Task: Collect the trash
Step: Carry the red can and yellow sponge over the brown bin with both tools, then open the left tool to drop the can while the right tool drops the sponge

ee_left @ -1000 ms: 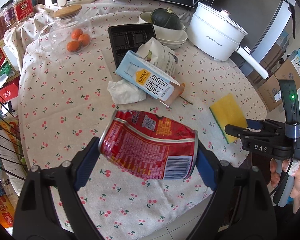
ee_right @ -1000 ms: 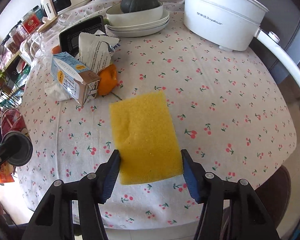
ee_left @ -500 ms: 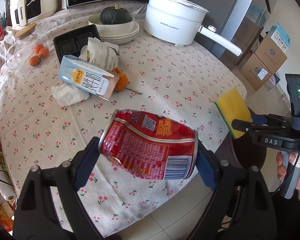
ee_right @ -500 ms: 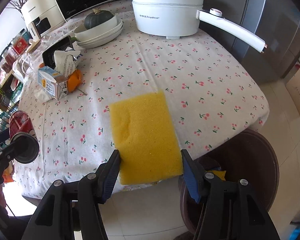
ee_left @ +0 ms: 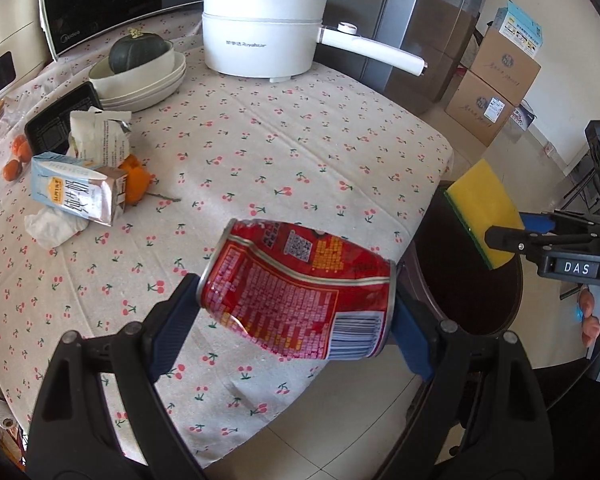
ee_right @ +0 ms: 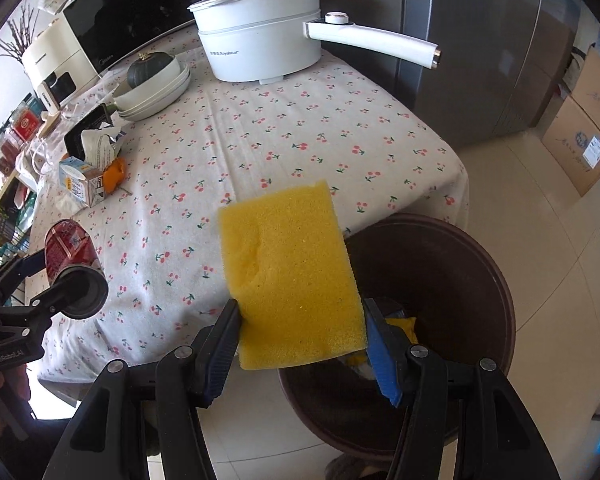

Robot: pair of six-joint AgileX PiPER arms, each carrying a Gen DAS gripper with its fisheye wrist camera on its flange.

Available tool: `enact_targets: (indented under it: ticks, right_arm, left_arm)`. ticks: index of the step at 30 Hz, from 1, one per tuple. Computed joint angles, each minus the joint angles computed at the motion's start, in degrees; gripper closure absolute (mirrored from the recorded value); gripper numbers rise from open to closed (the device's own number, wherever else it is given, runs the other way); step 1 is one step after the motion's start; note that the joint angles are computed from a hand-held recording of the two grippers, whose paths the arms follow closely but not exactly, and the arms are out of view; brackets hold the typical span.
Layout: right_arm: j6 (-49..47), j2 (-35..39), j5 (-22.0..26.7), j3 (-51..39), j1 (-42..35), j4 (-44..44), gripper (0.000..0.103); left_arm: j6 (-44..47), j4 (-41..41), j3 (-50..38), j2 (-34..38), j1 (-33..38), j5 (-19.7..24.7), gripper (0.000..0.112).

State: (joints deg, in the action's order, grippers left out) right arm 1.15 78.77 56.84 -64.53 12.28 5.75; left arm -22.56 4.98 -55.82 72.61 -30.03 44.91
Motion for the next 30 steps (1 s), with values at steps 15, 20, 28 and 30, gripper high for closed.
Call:
enact_targets:
  ticks: [15, 20, 28, 30]
  right_arm:
    - [-16.4, -3.8, 0.0, 10.1, -23.2, 3.9, 0.042]
    - [-21.0, -3.8, 0.5, 11.2, -29.6, 5.5, 0.042]
    - [-24.3, -3.1, 0.8, 11.5, -34.4, 5.9, 0.042]
    - [-23.9, -2.7, 0.5, 11.5, -34.0, 5.6, 0.042]
  left_arm:
    - [-4.2, 2.6, -7.8, 13.8, -15.6, -8.4, 0.024]
    - [-3.2, 3.0, -11.5, 19.8, -19.5, -10.4, 0.024]
    - [2.8, -0.6, -14.3, 24.6, -20.6, -11.4, 0.020]
    - [2.5, -0.6, -13.7, 23.9, -20.5, -11.7, 0.015]
